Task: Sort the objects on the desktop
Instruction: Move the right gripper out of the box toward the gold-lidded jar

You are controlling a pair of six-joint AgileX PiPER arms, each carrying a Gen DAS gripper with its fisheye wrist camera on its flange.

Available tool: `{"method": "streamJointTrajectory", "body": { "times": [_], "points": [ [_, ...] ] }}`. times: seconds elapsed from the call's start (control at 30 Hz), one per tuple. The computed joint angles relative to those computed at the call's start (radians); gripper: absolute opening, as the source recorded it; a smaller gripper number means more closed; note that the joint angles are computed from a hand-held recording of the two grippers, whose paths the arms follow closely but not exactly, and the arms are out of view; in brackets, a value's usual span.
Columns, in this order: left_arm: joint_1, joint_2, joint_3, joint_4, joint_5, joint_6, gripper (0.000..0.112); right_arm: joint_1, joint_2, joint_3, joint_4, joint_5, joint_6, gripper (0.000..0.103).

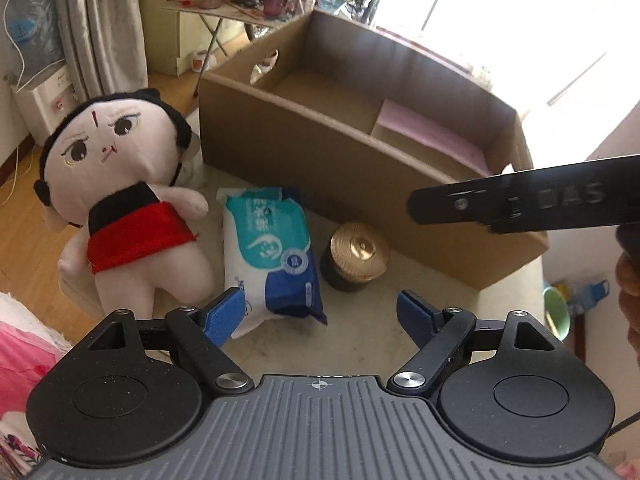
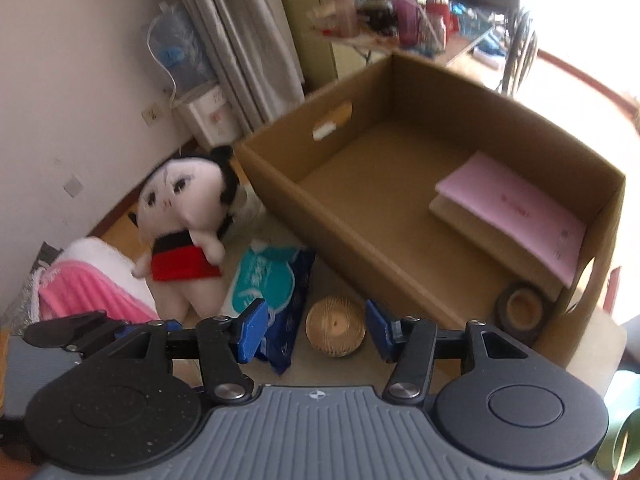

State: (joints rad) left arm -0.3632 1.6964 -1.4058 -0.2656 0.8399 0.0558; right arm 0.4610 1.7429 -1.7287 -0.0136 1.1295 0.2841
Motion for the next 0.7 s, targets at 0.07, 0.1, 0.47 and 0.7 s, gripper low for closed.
{"method": "streamJointTrajectory", "body": {
  "times": [0.07,0.1,0.47,0.7],
  "points": [
    [0.000,0.010,0.003,-0.006,0.003,0.008,0.084,0.001,0.020,0.019,0.005,-0.014,0.013,0.056],
    [0.001,0.015,0.004,-0.004,0.003,0.012,0.084,0.003,0.030,0.029,0.002,-0.019,0.027,0.056],
    [0.023,0.033,0.018,0.038,0.023,0.047,0.080,0.062,0.150,-0.006,-0.099,-0.049,0.115,0.054],
    [0.045,0.038,0.013,0.029,0.030,0.065,0.080,0.073,0.211,-0.035,-0.139,-0.048,0.117,0.054]
  ]
}}
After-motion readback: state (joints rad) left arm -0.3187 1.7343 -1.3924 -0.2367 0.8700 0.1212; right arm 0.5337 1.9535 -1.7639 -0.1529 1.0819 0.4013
